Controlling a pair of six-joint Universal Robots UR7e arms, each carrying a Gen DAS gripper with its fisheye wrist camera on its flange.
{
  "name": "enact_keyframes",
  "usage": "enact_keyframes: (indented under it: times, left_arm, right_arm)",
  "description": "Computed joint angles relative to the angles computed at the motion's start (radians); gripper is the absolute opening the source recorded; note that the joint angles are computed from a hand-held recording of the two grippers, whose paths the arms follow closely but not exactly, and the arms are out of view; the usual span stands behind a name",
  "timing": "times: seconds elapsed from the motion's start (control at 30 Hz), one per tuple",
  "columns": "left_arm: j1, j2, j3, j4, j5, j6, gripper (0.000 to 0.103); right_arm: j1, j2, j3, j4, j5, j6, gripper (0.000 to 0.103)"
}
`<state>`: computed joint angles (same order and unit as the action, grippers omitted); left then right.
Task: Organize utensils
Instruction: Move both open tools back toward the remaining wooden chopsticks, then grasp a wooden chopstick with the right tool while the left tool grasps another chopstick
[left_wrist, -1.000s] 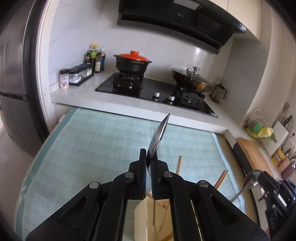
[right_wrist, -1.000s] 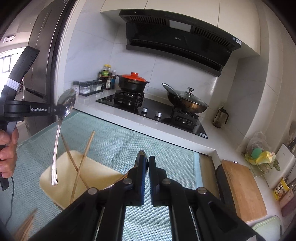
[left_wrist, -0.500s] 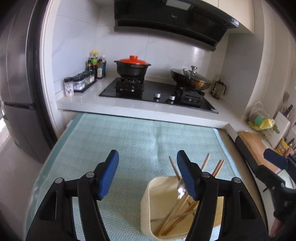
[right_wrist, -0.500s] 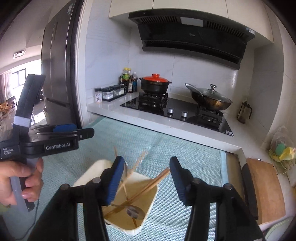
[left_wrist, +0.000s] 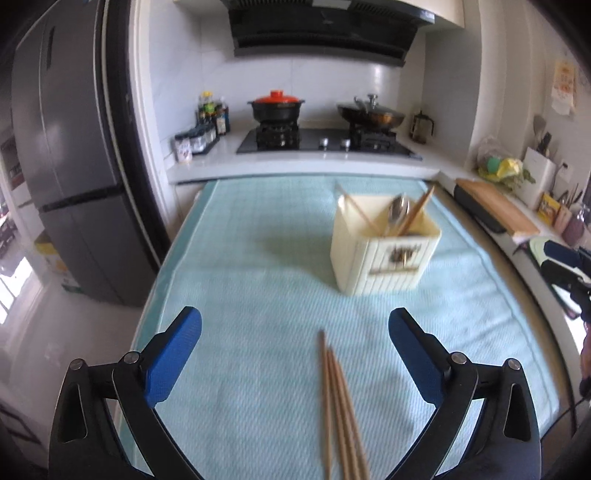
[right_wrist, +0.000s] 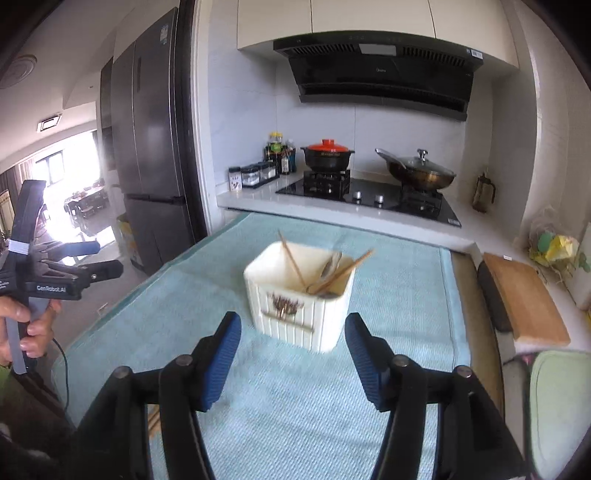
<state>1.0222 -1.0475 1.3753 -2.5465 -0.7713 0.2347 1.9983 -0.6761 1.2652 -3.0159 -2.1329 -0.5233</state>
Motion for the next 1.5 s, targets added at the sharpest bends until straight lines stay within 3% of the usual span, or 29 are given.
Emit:
enact_keyframes:
  times: [0.1, 0.27, 0.37, 0.43, 0.53, 0.73, 0.9, 1.37, 1.5]
  left_arm:
    - [0.021, -0.117, 0.206, 0.016, 0.024, -0.097, 0.101]
    - [0.072, -0.239, 0.395, 0.054, -0.059, -0.299, 0.101]
    - [0.087, -0.254, 0.439, 0.037, -0.050, -0.341, 0.101]
    - [0.090, -0.251, 0.444, 0.027, -0.031, -0.330, 0.101]
    - [0.090, -0.249, 0.454, -0.005, 0.000, -0.312, 0.101]
    - [0.118, -0.256, 0.449, -0.011, -0.024, -0.334, 0.101]
    - [0.125, -0.263, 0.452, -0.012, -0.020, -0.333, 0.101]
    - [0.126, -0.263, 0.457, -0.021, -0.019, -0.327, 0.101]
    - [0.120, -0.263, 0.461, -0.018, -0.013, -0.321, 0.101]
  right_arm:
    - [-0.002, -0.038, 0.171, -0.049, -0.037, 0.089, 0.060]
    - [-0.019, -0.034, 0.304, 0.018, 0.008, 0.289, 0.057]
    - [-0.032, 0.004, 0.289, 0.087, 0.062, 0.351, 0.035]
    - [-0.036, 0.036, 0.256, 0.124, 0.084, 0.373, 0.034]
    - [-0.030, 0.092, 0.194, 0.168, 0.096, 0.367, 0.027]
    - [-0.024, 0.185, 0.054, 0.272, 0.108, 0.377, 0.019]
    - [-0.023, 0.239, -0.040, 0.373, 0.096, 0.404, 0.018]
    - [0.009, 0.361, -0.253, 0.564, -0.078, 0.421, 0.012]
    - [0.010, 0.368, -0.258, 0.547, -0.106, 0.420, 0.011]
